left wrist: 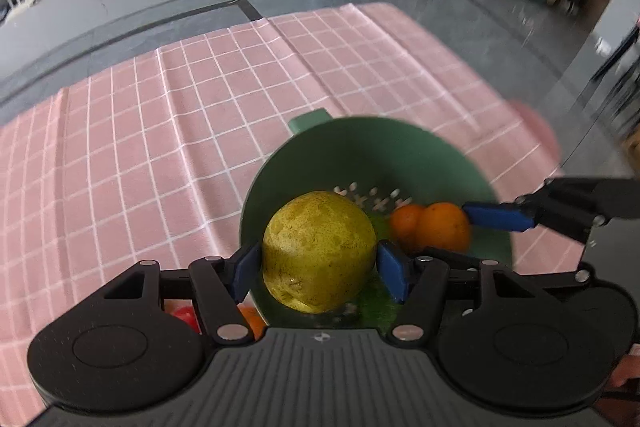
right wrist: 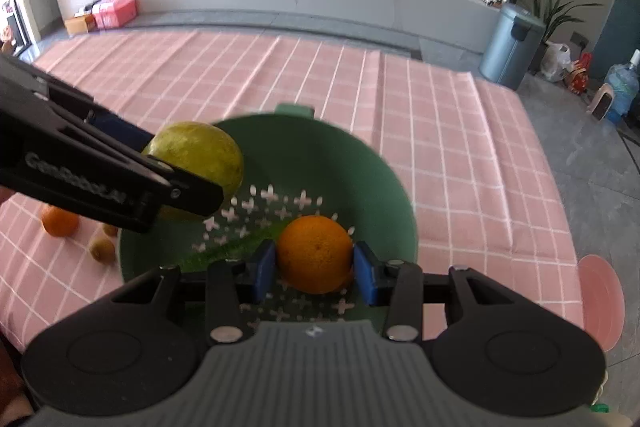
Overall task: Organize fruits
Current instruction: 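Carry pear and orange into the colander and release both, then withdraw both tools from the colander back toward the remaining fruit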
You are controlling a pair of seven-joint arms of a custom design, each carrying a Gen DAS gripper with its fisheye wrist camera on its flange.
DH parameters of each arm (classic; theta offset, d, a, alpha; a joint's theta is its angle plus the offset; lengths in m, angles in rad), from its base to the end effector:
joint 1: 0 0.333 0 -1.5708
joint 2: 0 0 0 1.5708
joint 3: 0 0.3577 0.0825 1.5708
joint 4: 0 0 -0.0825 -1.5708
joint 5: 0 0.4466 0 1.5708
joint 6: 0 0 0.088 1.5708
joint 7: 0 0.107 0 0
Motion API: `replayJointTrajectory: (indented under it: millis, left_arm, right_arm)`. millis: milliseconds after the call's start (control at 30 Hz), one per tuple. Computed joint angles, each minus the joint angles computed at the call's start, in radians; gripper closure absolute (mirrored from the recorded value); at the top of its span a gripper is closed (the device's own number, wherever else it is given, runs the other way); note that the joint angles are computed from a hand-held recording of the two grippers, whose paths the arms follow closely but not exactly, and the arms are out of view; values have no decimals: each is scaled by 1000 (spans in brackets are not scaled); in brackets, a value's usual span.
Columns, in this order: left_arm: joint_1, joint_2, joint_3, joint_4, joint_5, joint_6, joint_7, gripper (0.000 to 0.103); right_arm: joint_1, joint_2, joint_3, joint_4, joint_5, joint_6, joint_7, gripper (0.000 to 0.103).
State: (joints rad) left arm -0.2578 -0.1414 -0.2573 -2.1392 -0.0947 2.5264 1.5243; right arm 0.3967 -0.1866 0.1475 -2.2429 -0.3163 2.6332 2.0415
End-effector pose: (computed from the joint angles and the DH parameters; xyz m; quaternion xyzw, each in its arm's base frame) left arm 0.5222 -0.3012 0.5380 -0.5283 0.8083 -0.2360 0.1089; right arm 0.4905 0.3101 0.5202 -0.7695 0.5609 -0.1973 0.2331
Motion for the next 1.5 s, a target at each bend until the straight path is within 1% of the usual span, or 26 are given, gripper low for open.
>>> replayJointTrajectory:
  millis: [100,200,300,467,633,767,867,1000,1133,1267,1333,1500]
  left_arm:
    - [2,12,-12,9,61,-11,-12,31]
    - [1,36,-18,27,115,-29,-29,31]
    - [-5,56,-21,41,164,-41,-44,31]
    - [-14,76,-14,51,191,-40,-58,31]
    - [-21,81,-14,50,224,-32,-60,30]
    - [-23,84,-11,49,227,-22,-61,30]
    - [-23,84,-13,43,252,-10,-76,31]
    - [-23,80,-13,34,265,1,-85,29]
    - [-23,73,-13,29,266,0,-93,29]
    - [-18,41,-15,0,267,41,-113,29]
    - [-12,17,-16,-20,266,66,-120,29]
    - [2,-54,-17,-67,219,100,-112,29]
  right_arm:
    - [5,15,2,10,-8,-37,-36,64]
    - [10,32,9,34,-42,-95,-86,64]
    - [17,38,9,44,-52,-114,-139,64]
    - [23,46,4,63,-35,-144,-209,64]
    - [36,46,2,69,24,-178,-277,64]
    - [33,50,6,68,22,-180,-258,64]
    - [33,49,2,69,41,-185,-260,64]
    - [30,45,-2,69,72,-195,-252,64]
    - [26,36,4,68,46,-198,-224,62]
    - [25,25,10,63,19,-192,-192,53]
    - [23,14,16,58,-6,-186,-164,51]
    - [15,-19,33,35,-75,-152,-49,43]
